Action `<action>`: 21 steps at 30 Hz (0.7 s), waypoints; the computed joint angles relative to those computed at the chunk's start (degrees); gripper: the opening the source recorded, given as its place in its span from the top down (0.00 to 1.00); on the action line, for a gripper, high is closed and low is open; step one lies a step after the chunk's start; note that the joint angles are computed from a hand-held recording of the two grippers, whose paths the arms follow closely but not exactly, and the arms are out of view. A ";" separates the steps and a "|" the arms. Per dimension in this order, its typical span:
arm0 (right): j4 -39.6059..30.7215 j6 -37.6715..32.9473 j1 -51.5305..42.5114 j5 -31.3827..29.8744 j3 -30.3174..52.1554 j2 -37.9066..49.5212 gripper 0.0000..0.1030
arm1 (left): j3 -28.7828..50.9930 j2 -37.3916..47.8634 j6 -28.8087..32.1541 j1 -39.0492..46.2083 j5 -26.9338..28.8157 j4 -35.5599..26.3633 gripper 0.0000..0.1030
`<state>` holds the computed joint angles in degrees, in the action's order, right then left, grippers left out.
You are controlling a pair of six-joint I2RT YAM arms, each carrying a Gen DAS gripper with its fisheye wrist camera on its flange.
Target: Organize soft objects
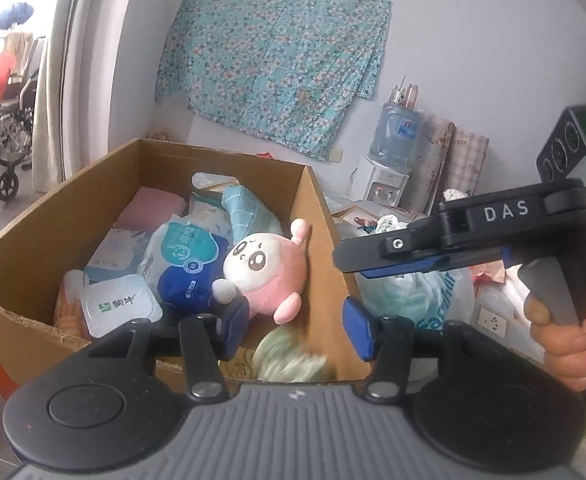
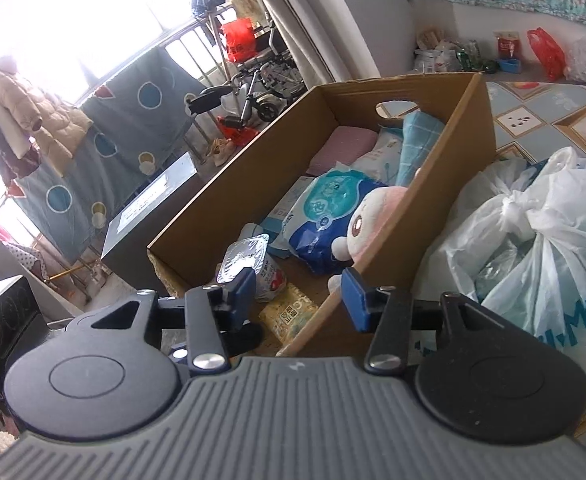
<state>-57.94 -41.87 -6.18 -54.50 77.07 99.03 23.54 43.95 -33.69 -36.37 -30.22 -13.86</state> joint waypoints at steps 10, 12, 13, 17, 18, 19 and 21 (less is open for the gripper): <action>5.40 4.74 -7.02 -8.92 -3.36 2.03 0.24 | -0.37 -13.05 -4.18 -1.88 -5.82 -8.88 0.14; 10.06 9.25 -8.88 -11.01 -5.34 1.85 0.19 | 1.09 -13.79 -5.55 -3.09 -8.06 -11.66 0.07; 13.33 11.87 -9.49 -11.42 -6.81 1.29 0.18 | 1.76 -13.77 -6.25 -3.61 -8.92 -12.77 0.06; 27.03 22.94 -11.29 -11.52 -13.40 -1.35 0.12 | 4.56 -11.85 -10.16 -5.44 -11.78 -17.18 0.00; 30.68 25.57 -11.60 -11.45 -15.35 -2.11 0.12 | 5.12 -11.23 -11.03 -5.89 -12.41 -18.10 0.00; 33.60 27.87 -11.78 -11.12 -16.89 -2.57 0.12 | 5.66 -10.54 -12.17 -6.57 -13.26 -19.13 0.00; 37.46 31.39 -11.95 -9.76 -19.32 -3.19 0.11 | 6.80 -9.48 -14.13 -7.79 -14.62 -21.32 0.00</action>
<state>-20.48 -10.47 -18.14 -64.27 57.75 95.84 30.34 34.47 -47.82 -44.15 -44.84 -35.19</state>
